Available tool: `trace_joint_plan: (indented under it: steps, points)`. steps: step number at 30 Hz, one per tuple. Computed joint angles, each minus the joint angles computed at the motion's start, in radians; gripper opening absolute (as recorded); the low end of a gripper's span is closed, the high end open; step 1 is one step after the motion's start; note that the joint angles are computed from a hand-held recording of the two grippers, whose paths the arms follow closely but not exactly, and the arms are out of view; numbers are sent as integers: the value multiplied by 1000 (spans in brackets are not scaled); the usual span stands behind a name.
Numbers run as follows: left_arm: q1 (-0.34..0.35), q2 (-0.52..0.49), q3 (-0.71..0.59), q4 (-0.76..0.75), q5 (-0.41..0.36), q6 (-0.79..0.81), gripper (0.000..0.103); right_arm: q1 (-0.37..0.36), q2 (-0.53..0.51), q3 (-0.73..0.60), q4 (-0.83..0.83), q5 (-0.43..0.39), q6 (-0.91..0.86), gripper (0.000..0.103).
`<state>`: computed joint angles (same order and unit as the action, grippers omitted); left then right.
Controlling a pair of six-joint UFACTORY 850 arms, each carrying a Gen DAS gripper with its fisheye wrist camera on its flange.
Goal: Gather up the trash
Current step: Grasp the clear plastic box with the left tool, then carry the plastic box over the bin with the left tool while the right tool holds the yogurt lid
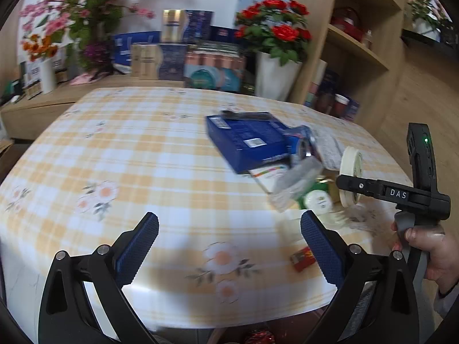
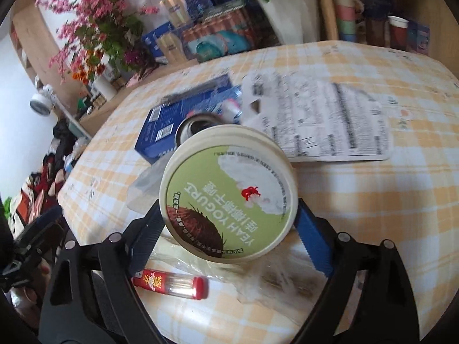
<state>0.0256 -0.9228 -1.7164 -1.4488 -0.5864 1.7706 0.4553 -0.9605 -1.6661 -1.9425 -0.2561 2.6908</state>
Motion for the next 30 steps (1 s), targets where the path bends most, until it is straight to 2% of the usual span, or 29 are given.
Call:
trace_joint_plan:
  steps: [3,4,6,7,11,16,17,18,19,20,21,26,30]
  points:
    - [-24,-33,-61,83,-74,-50,95,4,34,53,-57,-40,84,87]
    - [-31,-64,-115,134,-145,-84,89,8,50,78,-68,-62,102,87]
    - [-48,-100,-180,200,-189,-119,82,11,68,104,-79,-81,122,87]
    - [-65,-122,-219,234,-178,-124,77,14,79,121,-91,-93,141,87]
    - [-97,-207,-362,355,-180,-222,68,18,110,168,-131,-121,202,87]
    - [-128,-299,-512,513,-221,-301,64,22,126,197,-124,-140,217,87]
    - [-135,-310,-527,538,-213,-313,62,24,128,202,-125,-142,222,87]
    - [-140,-320,-540,558,-206,-330,51,25,129,205,-122,-144,222,87]
    - [-144,-328,-550,572,-200,-347,42,26,129,206,-118,-146,221,87]
    - [-143,-320,-532,550,-187,-330,38,27,129,205,-115,-147,220,87]
    - [-141,-313,-519,530,-185,-314,27,29,131,207,-112,-149,218,87]
    - [-123,-243,-403,409,-150,-185,25,40,137,208,-55,-172,148,87]
    - [-109,-215,-375,373,-156,-171,25,45,147,215,-47,-182,151,87]
